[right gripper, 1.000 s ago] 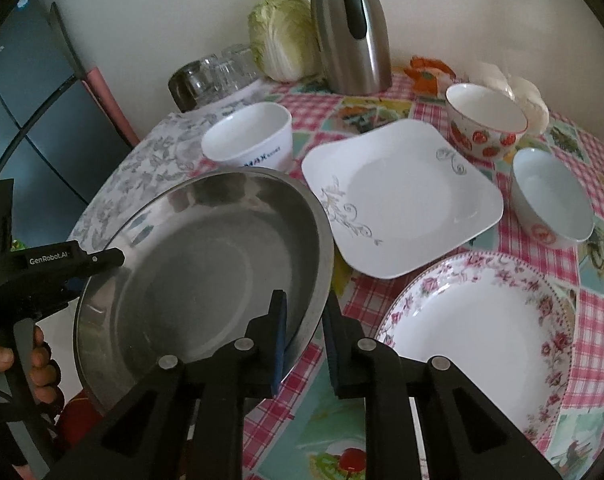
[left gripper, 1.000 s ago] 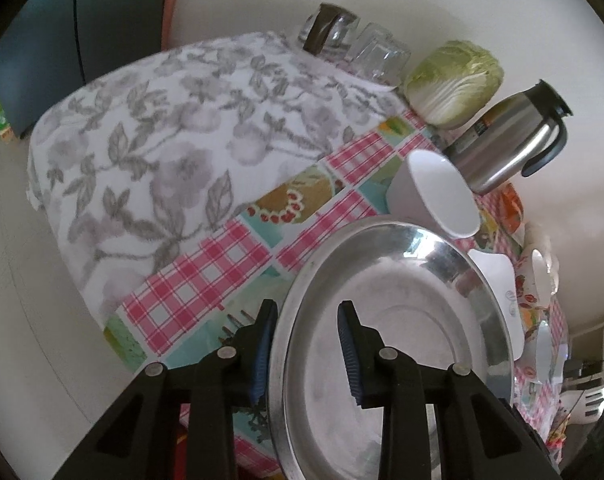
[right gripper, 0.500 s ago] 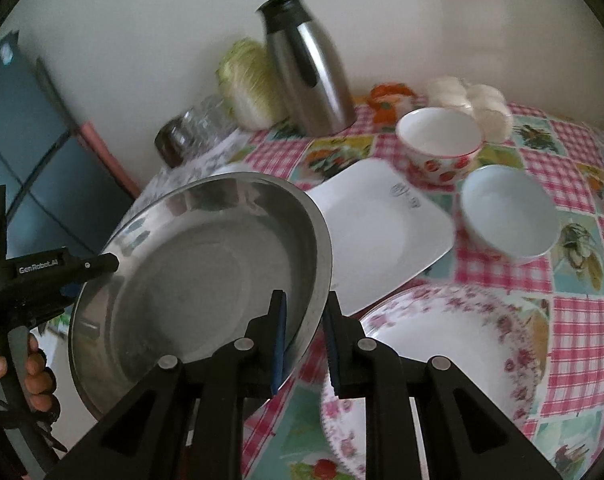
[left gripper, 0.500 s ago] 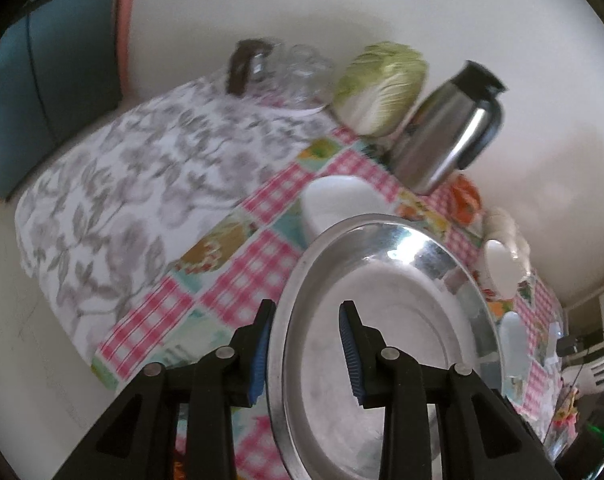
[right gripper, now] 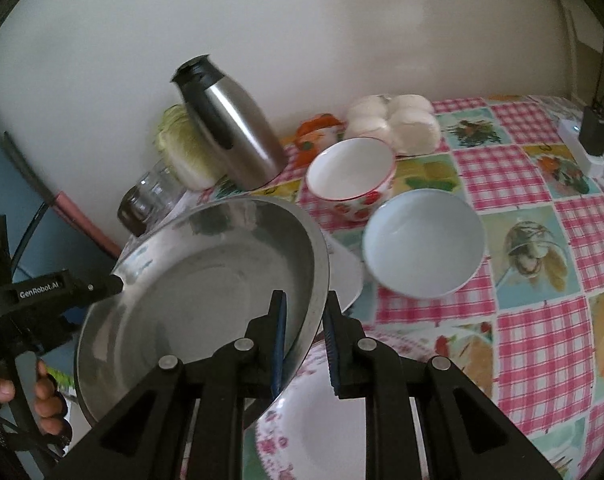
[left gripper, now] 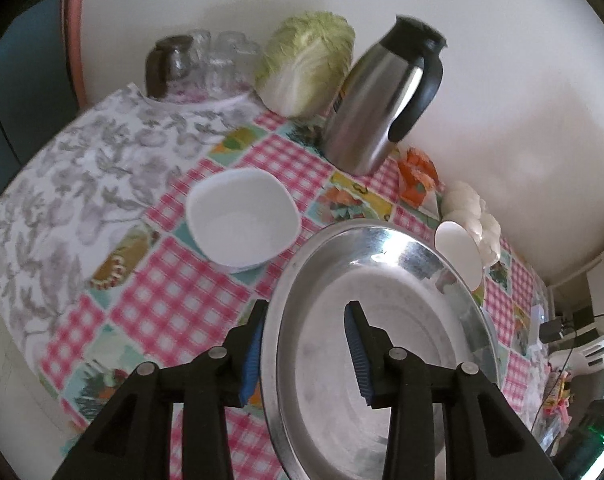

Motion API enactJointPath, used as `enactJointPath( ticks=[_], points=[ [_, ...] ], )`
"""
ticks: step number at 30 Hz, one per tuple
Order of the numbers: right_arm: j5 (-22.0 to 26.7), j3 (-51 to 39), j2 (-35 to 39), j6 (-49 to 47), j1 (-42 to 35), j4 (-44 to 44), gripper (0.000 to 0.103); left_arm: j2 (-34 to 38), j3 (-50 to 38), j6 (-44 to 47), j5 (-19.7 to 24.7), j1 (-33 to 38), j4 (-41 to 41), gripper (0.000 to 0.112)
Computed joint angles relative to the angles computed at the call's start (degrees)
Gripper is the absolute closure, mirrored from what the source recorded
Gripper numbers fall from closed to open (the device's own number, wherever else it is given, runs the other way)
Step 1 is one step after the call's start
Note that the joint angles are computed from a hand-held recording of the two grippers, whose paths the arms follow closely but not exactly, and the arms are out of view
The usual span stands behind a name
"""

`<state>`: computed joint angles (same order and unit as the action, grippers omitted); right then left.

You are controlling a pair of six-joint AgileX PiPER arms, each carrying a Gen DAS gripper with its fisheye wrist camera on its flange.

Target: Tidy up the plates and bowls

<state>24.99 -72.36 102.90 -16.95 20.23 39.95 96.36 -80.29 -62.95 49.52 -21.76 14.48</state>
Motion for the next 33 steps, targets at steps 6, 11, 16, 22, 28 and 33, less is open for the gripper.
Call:
enactJointPath(
  ticks=[6,11,16,22,28,33],
  points=[
    [1.0,-2.8,3.0,2.0,-1.6,-2.3,0.084,5.2,-2.1,4.2,-2.1,1.6,-4.0,0.071],
    [2.4,-5.8,6.8,2.9,-1.7,-2.8,0.084,6.7,-1.4,7.5,-3.7,4.0,-6.7,0.071],
    [3.0,-9.1,10.1,7.4,-0.1,-7.4,0.084,7.9,-0.9,9.7,-5.9,5.3,-7.5,0.069],
    [4.0,-12.8,13.1,13.1,0.9,-12.8,0.083,9.8,-2.1,11.6,-7.9,6.1,-7.6,0.068],
    [3.9,-14.5,14.4,15.7,0.9,-15.6,0.082,11.3,-2.6,12.6,-10.5,6.2,-7.5,0.068],
    [3.5,-15.2,15.2,16.6,0.9,-16.6,0.082,12.8,-2.7,12.0,-11.6,5.8,-6.3,0.061]
  ],
)
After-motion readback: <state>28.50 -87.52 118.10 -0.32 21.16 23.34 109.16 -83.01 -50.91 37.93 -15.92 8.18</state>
